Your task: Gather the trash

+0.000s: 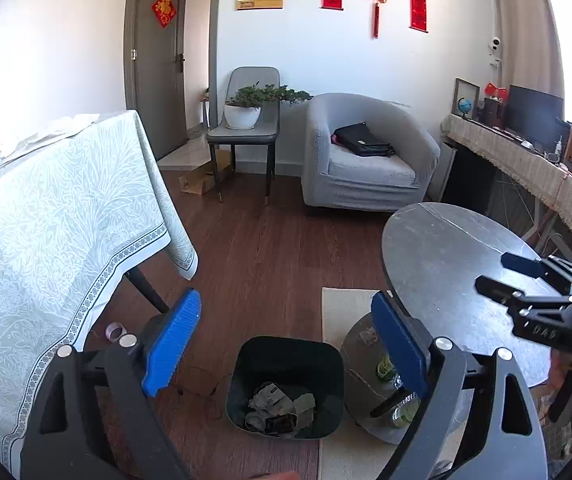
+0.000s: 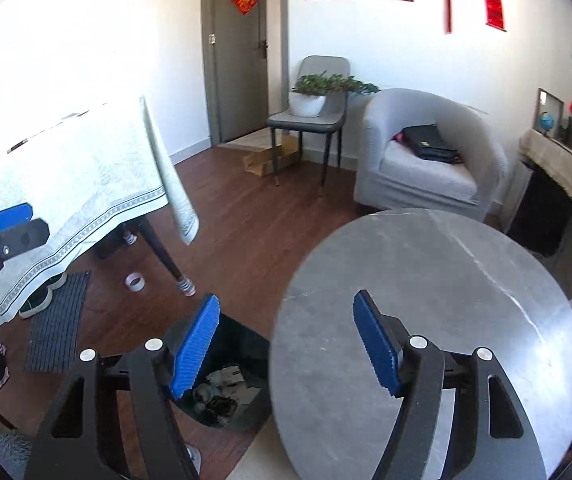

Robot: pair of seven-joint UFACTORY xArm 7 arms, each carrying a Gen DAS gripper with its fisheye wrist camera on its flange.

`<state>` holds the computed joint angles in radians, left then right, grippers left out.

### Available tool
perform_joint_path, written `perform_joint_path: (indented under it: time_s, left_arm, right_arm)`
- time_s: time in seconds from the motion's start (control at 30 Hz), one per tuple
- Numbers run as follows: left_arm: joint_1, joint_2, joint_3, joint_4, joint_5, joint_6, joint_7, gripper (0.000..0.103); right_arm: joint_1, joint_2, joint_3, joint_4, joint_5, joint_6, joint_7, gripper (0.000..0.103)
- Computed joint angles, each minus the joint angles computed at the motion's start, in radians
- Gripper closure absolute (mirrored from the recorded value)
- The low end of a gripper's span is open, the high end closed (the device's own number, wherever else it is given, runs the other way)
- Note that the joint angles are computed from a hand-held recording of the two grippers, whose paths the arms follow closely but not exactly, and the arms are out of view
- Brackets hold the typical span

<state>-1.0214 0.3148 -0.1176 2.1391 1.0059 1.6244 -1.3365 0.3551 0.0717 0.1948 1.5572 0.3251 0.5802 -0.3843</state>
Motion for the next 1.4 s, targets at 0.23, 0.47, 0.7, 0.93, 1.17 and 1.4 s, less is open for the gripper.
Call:
perform_joint_path:
  time_s: [0.23, 0.47, 0.7, 0.93, 1.17, 1.4]
  left_arm:
    - [-0.108, 0.15, 0.052, 0.16, 0.026, 0.093, 0.077, 0.007]
    - [-0.133, 0.124, 0.067, 0.047, -0.009, 0.029, 0.014, 0.007]
    - [-0.117, 0.112, 0.041, -0.004, -0.047, 0.046, -0.045, 0.007]
    - [-0.091, 0.085, 0.013, -0.061, -0.069, 0.019, -0.106, 0.007]
    - [-0.075, 0.091, 0.007, -0.055, -0.094, 0.004, -0.102, 0.007]
    - [-0.071, 0.093, 0.008, -0.053, -0.102, -0.001, -0.098, 0.007]
  right_arm:
    - [-0.089, -0.23, -0.105, -0.236, 0.061, -0.026, 0.0, 0.018]
    - [-0.108, -0.391, -0.183, -0.46, 0.123, -0.067, -0.054, 0.008]
    - [-0.066, -0.494, -0.228, -0.583, 0.154, -0.07, -0.073, 0.006]
    - [-0.042, -0.539, -0.235, -0.647, 0.142, -0.08, -0.086, 0.006]
    - [-0.027, -0.55, -0.247, -0.66, 0.148, -0.08, -0.085, 0.005]
    - [-0.026, -0.543, -0.249, -0.651, 0.146, -0.071, -0.077, 0.004]
